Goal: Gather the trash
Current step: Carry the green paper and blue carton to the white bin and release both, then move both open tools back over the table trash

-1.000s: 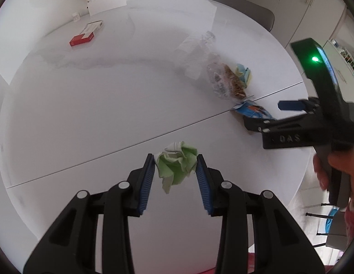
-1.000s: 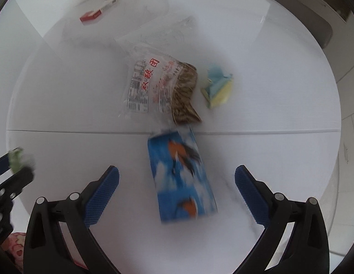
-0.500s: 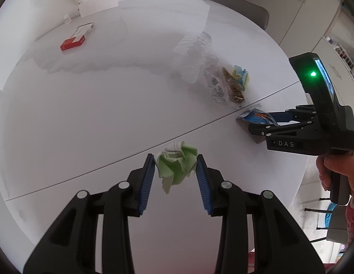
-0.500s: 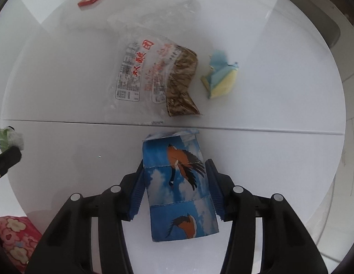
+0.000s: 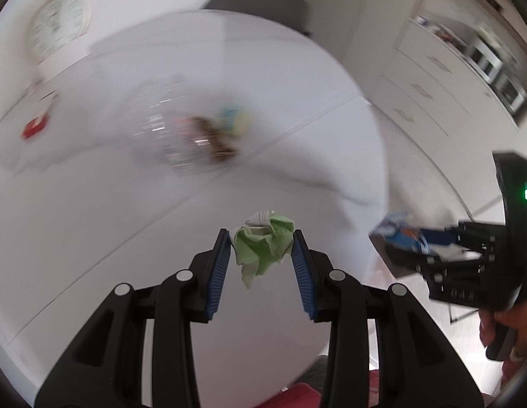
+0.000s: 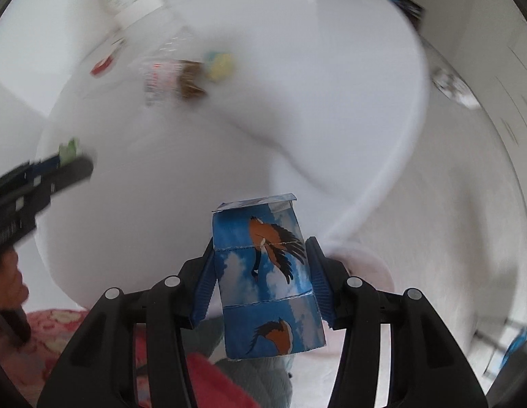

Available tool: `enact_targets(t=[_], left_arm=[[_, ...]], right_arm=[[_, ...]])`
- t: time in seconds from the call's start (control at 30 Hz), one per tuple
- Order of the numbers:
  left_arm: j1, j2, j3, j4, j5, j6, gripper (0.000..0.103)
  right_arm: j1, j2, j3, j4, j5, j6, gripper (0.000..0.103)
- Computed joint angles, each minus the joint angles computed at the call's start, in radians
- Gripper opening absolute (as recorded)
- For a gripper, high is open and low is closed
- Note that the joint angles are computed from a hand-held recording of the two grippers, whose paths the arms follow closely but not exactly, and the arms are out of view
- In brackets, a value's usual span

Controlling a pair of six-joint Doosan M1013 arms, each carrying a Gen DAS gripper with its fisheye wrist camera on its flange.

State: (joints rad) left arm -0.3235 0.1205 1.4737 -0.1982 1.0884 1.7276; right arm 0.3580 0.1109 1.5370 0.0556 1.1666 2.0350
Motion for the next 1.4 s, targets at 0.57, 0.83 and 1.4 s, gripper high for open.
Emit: enact_targets(t=[0.57,0.83,1.4], left_arm=[[-0.136,0.014,-0.007,-0.065,0.078,0.139,0.037],[-0.172,0.023,-0.005,-0.091,0.119,0.191,0.037],[-0.201,0.011,0.002,-0.138,0.137,0.289,0.092]], right_arm=[[0.020,-0.064,0.157,-0.088,0.082,0.259,0.100],[0.002,-0.112,0.205,-0.090,0.086,0.305,0.100],[-0.036,-0.165,0.261,-0.112,0.074,0.400,0.100]])
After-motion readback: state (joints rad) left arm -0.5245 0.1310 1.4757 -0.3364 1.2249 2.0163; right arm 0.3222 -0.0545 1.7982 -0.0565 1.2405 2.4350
